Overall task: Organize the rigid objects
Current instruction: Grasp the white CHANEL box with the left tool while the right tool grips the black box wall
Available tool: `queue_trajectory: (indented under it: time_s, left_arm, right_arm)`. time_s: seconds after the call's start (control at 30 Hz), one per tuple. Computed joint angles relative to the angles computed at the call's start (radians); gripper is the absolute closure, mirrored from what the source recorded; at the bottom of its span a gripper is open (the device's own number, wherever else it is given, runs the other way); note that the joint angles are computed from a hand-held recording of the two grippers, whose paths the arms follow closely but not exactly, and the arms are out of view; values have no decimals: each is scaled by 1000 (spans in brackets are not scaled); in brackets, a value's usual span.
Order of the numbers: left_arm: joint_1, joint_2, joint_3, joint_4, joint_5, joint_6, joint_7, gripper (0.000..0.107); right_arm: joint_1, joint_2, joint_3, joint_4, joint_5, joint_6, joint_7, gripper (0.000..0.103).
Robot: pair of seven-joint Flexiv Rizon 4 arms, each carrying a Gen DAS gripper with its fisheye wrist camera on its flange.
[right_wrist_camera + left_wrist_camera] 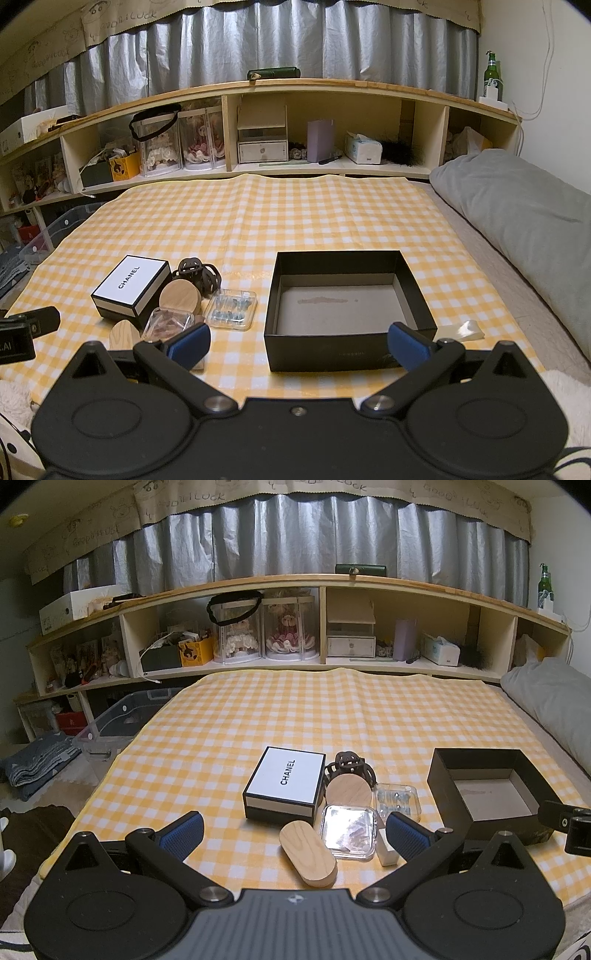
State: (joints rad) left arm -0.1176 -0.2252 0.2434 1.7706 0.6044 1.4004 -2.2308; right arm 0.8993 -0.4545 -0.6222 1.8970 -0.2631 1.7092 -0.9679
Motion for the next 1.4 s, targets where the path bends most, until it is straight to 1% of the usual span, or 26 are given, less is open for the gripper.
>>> queue_trajectory:
  time_s: [0.13, 0.23, 0.37, 0.5, 0.63, 0.67, 0.73, 0.77, 0.8, 0.9, 1.03, 1.13, 1.23, 1.3, 1.33, 1.4]
  left_arm:
    - [-3, 0, 5, -7, 16, 19, -18, 4]
    - [4, -10, 5, -17, 11, 45, -16, 4]
    - [23, -30, -7, -29, -58, 97, 49, 4]
    - [9, -62, 14, -61, -120, 132, 96, 4]
    - [2, -104, 32, -97, -195, 153, 152, 4]
    - [19, -111, 17, -101, -226, 157, 182, 4]
    - [62, -123, -37, -105, -296, 149, 260, 4]
    - [87, -130, -70, -109, -333, 141, 306, 4]
    - [99, -140, -85, -122, -360, 124, 341, 4]
    - [95, -176, -76, -173, -415, 74, 401, 4]
    - [109, -229, -81, -234, -498, 47, 477, 4]
    - [112, -275, -72, -300, -534, -6, 531, 4]
    - [133, -318, -85, -356, -566, -53, 593, 4]
    - [136, -351, -75, -400, -577, -87, 607, 4]
    - [143, -366, -78, -419, -585, -102, 616, 4]
    - [164, -395, -96, -454, -608, -138, 649, 4]
  right_arm:
    - [23, -1, -27, 8, 15, 19, 0, 0]
    - [-2, 2, 3, -5, 33, 28, -19, 0]
    - [-49, -7, 47, -41, 46, 31, -33, 0]
    - [-53, -40, 23, -92, 62, 34, -38, 0]
    - [-120, -75, 63, -174, 65, 11, -22, 0]
    - [-128, -85, 60, -189, 62, 11, -16, 0]
    - [-146, -106, 54, -219, 61, 5, 1, 0]
    - [-167, -122, 65, -250, 59, -12, 14, 0]
    - [-184, -132, 70, -267, 57, -19, 28, 0]
    - [-260, -166, 118, -332, 54, -36, 79, 0]
    - [-338, -213, 156, -405, 30, -66, 138, 0]
    - [-410, -239, 220, -459, -6, -108, 159, 0]
    - [-478, -257, 295, -508, -61, -183, 144, 0]
    - [-542, -268, 383, -547, -91, -248, 103, 0]
    - [-584, -275, 452, -577, -96, -299, 67, 1]
    - [-663, -299, 586, -638, -75, -394, -20, 10]
